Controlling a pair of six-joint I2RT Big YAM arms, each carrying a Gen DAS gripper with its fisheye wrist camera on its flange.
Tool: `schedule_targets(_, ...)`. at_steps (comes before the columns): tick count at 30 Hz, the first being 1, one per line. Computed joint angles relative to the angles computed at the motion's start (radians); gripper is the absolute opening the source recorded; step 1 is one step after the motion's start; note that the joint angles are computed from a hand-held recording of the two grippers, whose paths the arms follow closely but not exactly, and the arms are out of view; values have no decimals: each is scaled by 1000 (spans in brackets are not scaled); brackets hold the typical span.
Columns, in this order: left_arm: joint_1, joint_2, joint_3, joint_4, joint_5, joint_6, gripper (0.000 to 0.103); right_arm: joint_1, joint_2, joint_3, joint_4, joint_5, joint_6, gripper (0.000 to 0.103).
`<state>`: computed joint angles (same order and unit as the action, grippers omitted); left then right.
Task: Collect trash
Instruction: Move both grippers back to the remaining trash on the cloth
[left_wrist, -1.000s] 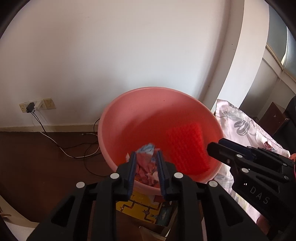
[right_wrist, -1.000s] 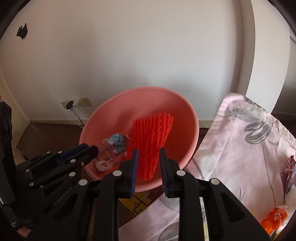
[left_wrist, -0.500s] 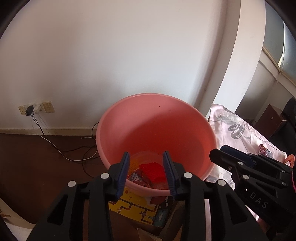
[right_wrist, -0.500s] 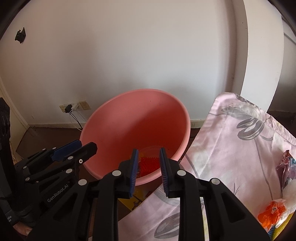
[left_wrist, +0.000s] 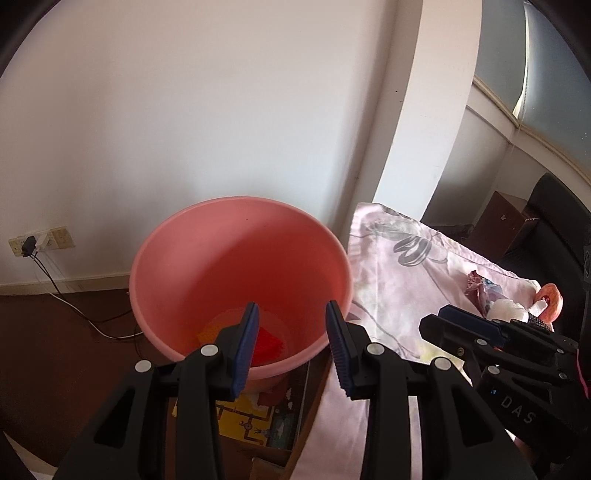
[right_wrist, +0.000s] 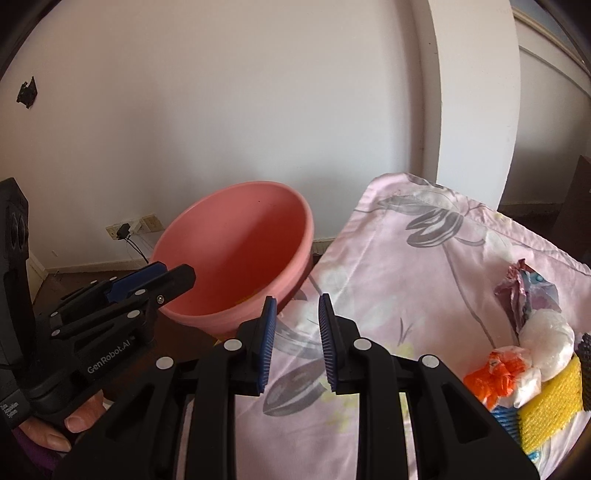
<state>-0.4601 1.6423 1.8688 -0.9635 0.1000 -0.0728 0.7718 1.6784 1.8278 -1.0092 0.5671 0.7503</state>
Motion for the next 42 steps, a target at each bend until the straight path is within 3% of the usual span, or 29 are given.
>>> schedule_targets(11,-77,-1,8,-32,87,32,41,34,-186,-224,-58,111,177,24)
schedule_targets(22,-205,24,25,-61,162,148,45,74,-387,-446,-208,222,471,25)
schedule_targets(25,-235,52,51,-90,174,168,45,83,-431,-495,-235,237,556,42)
schedule_targets(29,-263,97,100,-135,195,180,45,95,-473,-540,-271,256,642,43)
schedule_targets(35,-287,152,138,-179,182,215,45,97,-504,-578,-285,260,697,43)
schedule_targets(42,-300,183,164,-179,156,237,45,106,-533,-612,-293,260,739,43)
